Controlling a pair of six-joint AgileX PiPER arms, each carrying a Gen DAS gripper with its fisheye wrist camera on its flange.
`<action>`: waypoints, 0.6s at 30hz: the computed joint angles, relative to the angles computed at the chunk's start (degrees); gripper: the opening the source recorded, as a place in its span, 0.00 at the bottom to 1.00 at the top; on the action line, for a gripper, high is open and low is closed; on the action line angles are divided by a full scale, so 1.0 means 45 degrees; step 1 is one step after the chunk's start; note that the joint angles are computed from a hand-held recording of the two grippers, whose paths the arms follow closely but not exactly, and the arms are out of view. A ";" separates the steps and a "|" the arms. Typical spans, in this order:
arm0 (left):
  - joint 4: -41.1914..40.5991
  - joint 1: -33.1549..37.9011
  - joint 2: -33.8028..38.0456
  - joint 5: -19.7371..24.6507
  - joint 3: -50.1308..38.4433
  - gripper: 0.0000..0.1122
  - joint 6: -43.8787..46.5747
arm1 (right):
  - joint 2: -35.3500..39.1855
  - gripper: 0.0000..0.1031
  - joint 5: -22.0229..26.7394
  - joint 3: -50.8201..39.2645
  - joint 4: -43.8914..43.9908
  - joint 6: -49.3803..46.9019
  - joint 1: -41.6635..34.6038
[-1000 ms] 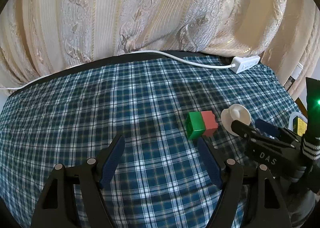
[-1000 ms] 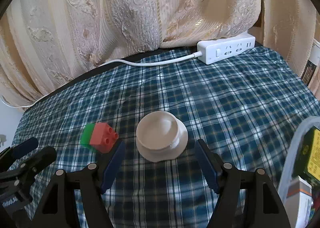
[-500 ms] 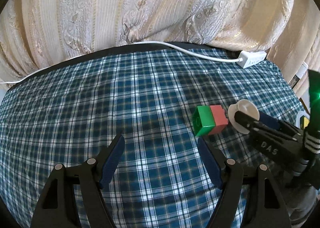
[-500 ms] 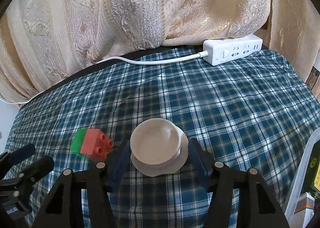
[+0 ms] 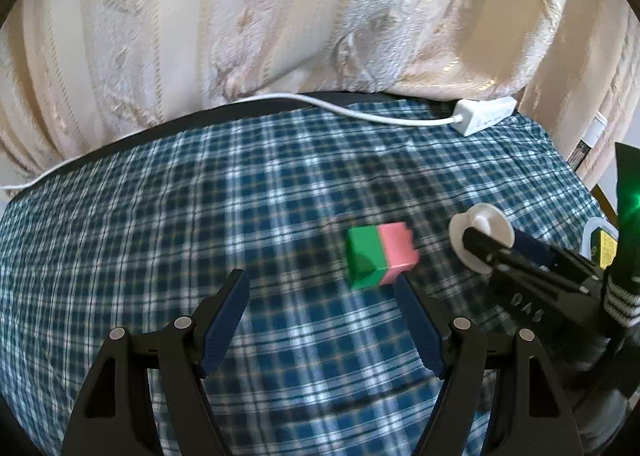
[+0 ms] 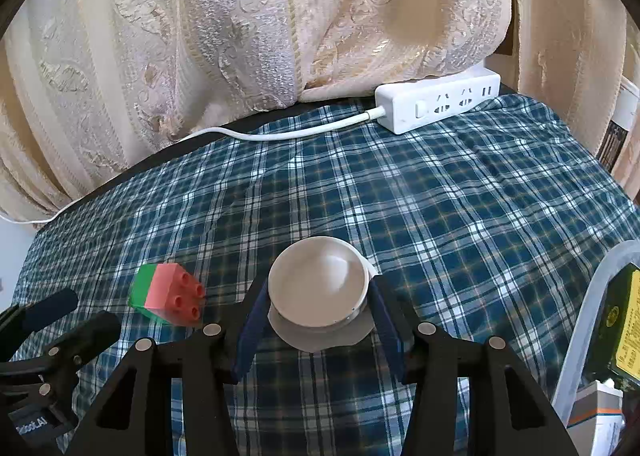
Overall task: Organize objects
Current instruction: 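Grasp the green-pink brick with the left gripper while the right holds the white cup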
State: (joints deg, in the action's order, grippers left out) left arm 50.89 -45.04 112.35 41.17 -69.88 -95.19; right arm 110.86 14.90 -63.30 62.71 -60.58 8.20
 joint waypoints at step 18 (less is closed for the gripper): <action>-0.0674 0.0343 0.1604 -0.0176 -0.2050 0.68 0.1339 | 0.0015 0.52 -0.0492 -0.0139 -0.1967 0.2107 -0.0155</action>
State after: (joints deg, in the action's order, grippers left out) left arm 47.85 -43.49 119.56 40.38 -79.10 -89.17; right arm 110.92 12.68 -63.93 53.86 -51.10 7.50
